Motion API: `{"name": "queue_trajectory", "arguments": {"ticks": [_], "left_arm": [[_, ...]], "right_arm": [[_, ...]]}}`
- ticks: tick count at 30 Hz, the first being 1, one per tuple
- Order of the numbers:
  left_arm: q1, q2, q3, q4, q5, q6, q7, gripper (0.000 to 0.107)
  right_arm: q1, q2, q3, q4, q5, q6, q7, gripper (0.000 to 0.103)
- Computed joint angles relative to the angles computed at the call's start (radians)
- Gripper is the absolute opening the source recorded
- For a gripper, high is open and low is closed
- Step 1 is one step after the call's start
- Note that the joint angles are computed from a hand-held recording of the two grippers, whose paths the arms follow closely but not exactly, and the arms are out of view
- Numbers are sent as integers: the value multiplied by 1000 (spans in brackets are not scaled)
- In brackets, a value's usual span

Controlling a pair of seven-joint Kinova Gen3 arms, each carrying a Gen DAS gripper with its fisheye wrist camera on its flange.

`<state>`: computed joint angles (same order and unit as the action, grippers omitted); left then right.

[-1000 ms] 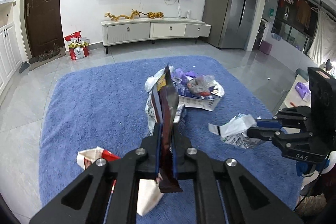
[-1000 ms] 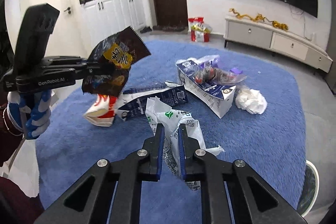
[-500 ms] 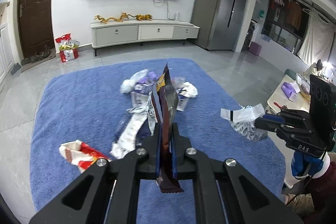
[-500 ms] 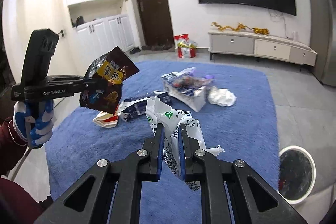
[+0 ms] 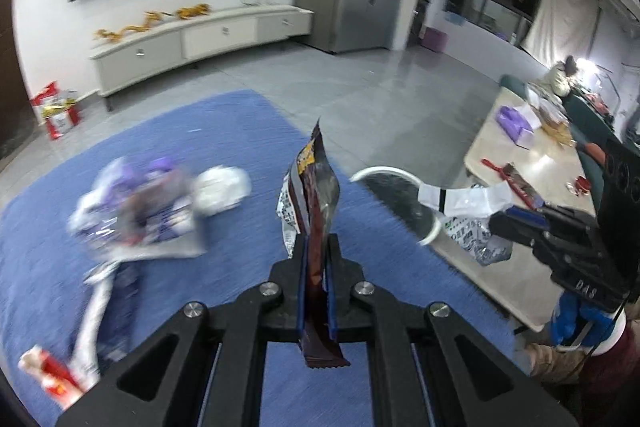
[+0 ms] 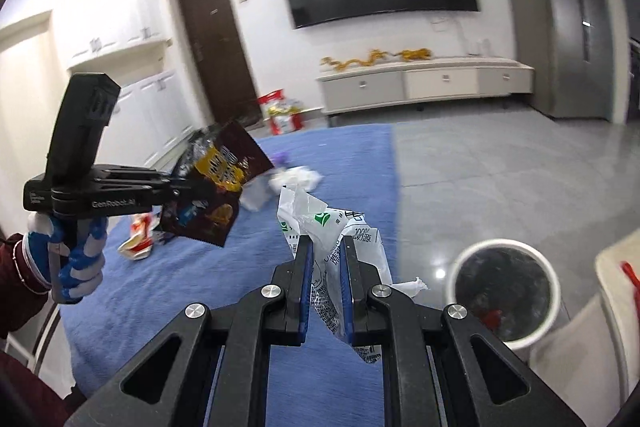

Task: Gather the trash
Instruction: 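Carry both bags to the white bin and open both grippers to drop them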

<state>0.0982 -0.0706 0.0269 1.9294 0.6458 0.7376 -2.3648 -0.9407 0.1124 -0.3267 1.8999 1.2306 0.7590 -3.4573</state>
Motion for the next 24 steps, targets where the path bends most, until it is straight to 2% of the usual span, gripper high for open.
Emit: {"name": "queue_trajectory", "arguments": {"ticks": [3, 8, 16, 24], "left_arm": [[40, 69, 57, -61, -24, -11, 78, 7], [117, 182, 132, -176, -124, -30, 235, 7], [220, 392, 183, -394, -281, -13, 450, 7], [275, 601, 206, -613, -327, 34, 575, 8]], "right_arm": [[19, -41, 3, 62, 1, 15, -64, 13], [87, -82, -1, 135, 0, 1, -112, 13], [242, -67, 58, 197, 59, -132, -203, 13], [334, 36, 146, 131, -52, -186, -45, 13]]}}
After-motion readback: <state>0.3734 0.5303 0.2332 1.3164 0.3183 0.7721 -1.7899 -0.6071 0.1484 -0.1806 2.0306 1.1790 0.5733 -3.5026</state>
